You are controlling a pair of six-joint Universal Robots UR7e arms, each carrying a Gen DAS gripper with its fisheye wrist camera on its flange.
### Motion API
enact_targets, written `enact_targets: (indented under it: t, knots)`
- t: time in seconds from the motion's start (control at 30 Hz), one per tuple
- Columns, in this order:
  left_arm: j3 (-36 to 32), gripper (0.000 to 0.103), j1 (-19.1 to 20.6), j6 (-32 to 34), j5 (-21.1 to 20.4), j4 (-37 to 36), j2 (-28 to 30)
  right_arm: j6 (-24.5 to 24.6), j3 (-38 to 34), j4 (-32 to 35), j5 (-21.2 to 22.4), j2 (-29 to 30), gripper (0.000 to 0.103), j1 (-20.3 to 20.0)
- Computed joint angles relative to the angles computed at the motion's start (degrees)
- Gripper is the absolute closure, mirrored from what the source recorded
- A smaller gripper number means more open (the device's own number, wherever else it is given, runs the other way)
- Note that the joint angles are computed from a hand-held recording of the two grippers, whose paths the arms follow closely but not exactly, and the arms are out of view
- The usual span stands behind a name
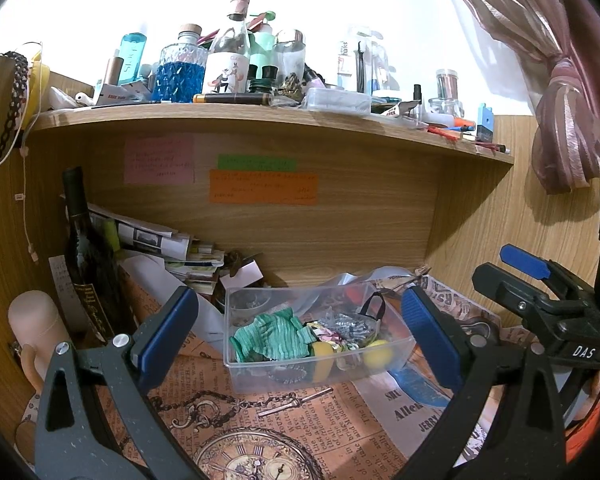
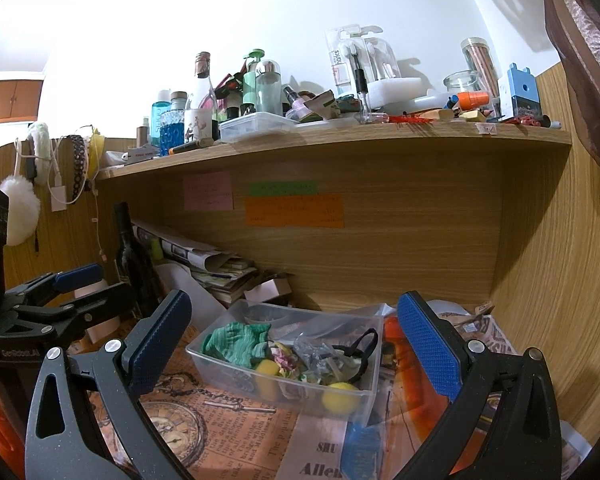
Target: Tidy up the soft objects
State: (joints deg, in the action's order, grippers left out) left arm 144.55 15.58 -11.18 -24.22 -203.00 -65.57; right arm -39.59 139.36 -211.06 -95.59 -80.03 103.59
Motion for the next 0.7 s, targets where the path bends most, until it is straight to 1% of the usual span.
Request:
enact_targets:
  t: [0.53,0.6,0.7]
  knots:
    - [0.1,0.0,-0.1,0.1,0.4,-0.1,-0.1,0.0,0.0,-0.2,-0.1,0.1,0.0,0.2]
    - [0.1,0.0,-0.1,0.3,0.3,-0.4,-0.1,-0.1,0.1,-0.4,-0.1,0.1,0.0,0.2]
    - [0.2,0.0,0.3,-0.7,-0.8,1.1,-0.9,-0.2,0.2,-0.5,-0.1,0.2,0.0,0.5]
